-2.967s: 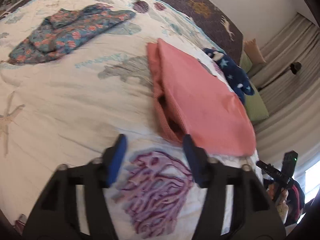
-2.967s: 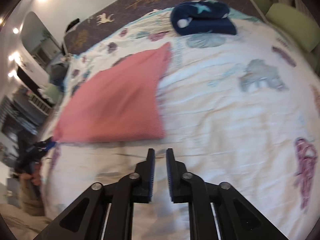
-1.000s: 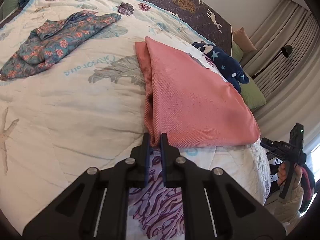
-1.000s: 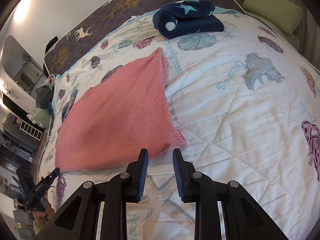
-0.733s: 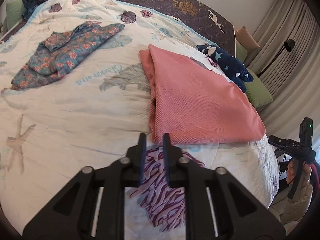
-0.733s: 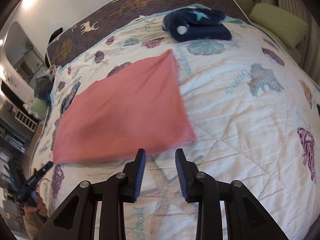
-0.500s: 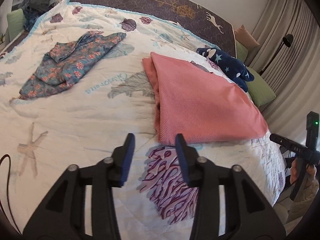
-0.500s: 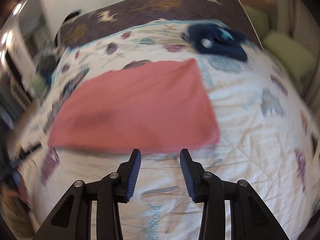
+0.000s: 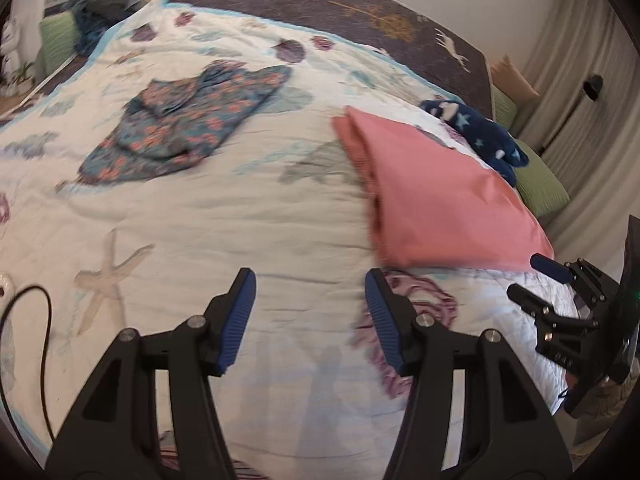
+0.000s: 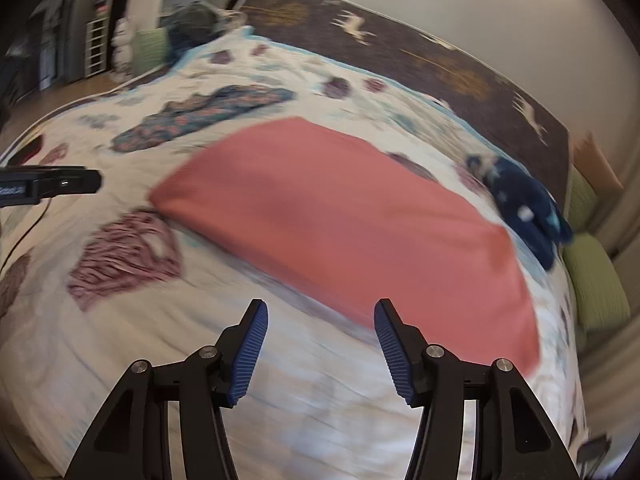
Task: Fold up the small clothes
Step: 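Grasp the folded pink sweater's edge with the right gripper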
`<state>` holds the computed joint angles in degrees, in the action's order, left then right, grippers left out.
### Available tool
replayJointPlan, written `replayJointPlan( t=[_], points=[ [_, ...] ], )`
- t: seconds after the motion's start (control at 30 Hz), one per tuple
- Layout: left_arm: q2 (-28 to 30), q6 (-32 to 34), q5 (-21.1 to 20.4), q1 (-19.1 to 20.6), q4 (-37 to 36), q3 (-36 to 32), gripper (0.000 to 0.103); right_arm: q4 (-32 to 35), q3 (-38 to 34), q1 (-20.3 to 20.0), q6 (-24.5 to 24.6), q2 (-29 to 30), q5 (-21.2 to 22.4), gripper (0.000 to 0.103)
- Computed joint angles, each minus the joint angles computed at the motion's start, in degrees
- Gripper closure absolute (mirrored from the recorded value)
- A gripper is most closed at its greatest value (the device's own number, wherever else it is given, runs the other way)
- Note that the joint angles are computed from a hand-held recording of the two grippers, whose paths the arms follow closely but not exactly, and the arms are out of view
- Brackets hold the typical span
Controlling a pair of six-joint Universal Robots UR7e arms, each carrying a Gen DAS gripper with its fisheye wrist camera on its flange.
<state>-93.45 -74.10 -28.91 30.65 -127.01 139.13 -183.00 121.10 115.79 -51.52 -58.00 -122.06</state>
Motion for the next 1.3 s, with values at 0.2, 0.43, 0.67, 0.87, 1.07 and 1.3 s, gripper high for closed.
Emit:
replayJointPlan(
  t=[0.2, 0.43, 0.67, 0.87, 1.07, 1.3],
  points=[
    [-4.22, -5.67, -0.33, 1.14, 2.3, 1.81, 0.045, -3.41, -1.44, 3.23, -4.31, 6.32, 2.97, 0.044],
    [-7.21, -8.15, -0.83, 1.89, 5.16, 2.68, 0.045, -11.58, -3.39, 5.46, -14.01, 14.9, 0.93, 0.044],
    [-8.73, -6.04, -1.1, 3.99, 1.37, 3.34, 0.045, -14.55, -6.96, 5.32, -12.51, 18.99, 0.52, 0.046],
    [-4.53, 4.5, -3.86, 7.69, -12.8, 2.95, 0.045, -7.33, -8.32, 3.92, -3.33, 16.28, 3.85, 0.096],
    [4.61, 22.55, -11.64, 14.33, -35.86, -2.26, 0.045, 10.98, -10.48, -1.01, 14.61, 8.14, 17.22, 0.096],
    [15.67, 33.9, -26.04, 23.26, -45.8, -14.51, 0.033, 18.44, -11.55, -4.02, 22.6, 5.3, 23.77, 0.097]
  ],
)
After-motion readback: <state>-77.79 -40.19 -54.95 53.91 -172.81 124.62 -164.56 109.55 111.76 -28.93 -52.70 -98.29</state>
